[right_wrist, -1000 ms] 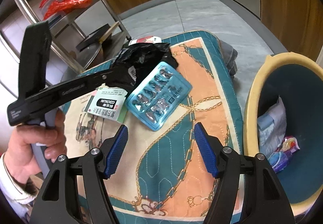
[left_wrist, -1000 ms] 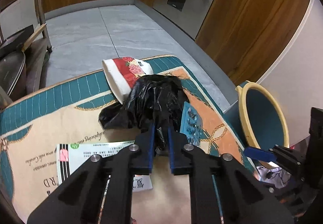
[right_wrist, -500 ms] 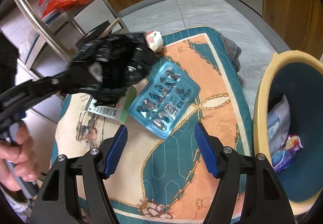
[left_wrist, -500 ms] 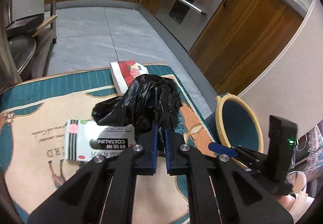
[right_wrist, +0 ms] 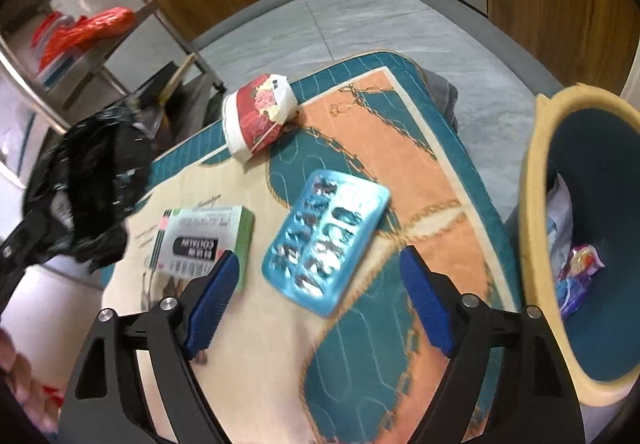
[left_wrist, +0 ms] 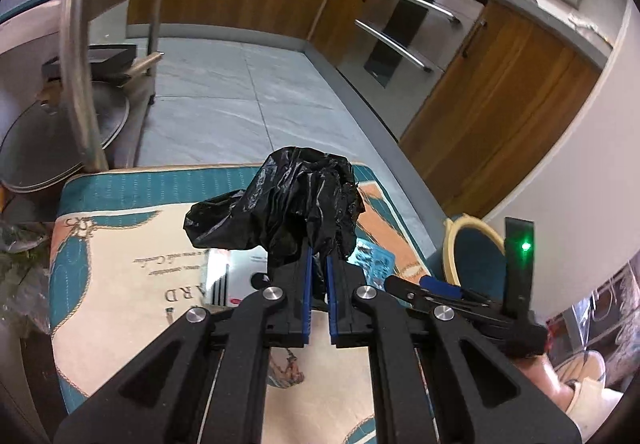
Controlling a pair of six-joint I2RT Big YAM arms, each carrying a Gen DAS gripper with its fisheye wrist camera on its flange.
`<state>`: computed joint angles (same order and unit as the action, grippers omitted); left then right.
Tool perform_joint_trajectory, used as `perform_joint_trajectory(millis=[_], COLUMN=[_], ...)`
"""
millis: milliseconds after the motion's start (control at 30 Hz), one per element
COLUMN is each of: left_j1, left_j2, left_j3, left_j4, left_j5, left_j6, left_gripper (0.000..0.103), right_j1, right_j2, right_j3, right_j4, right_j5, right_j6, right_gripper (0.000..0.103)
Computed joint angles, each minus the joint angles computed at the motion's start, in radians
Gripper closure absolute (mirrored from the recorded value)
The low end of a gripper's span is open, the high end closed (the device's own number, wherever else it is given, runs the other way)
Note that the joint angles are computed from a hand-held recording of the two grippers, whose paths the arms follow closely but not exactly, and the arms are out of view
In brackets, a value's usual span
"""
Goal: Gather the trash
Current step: 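Grasp the blue blister pack with the right gripper while the left gripper holds the bag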
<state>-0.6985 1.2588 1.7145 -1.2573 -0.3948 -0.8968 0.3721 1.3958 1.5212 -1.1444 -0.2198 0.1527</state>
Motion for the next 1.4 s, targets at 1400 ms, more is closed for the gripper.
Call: perform_joint_trajectory(millis=[1400], left_j1=[-0.022], left_j2=[-0.013], left_j3=[-0.034], left_j4=[0.058], left_j5=[-0.024], left_j6=[-0.008], left_gripper=[0.097], right_j1=[-0.045], right_j2=[-0.120], right_j3=[-0.090], right_j4=[0.078], right_j5=[-0.073], right_j6=[-0.151], right_gripper=[0.038])
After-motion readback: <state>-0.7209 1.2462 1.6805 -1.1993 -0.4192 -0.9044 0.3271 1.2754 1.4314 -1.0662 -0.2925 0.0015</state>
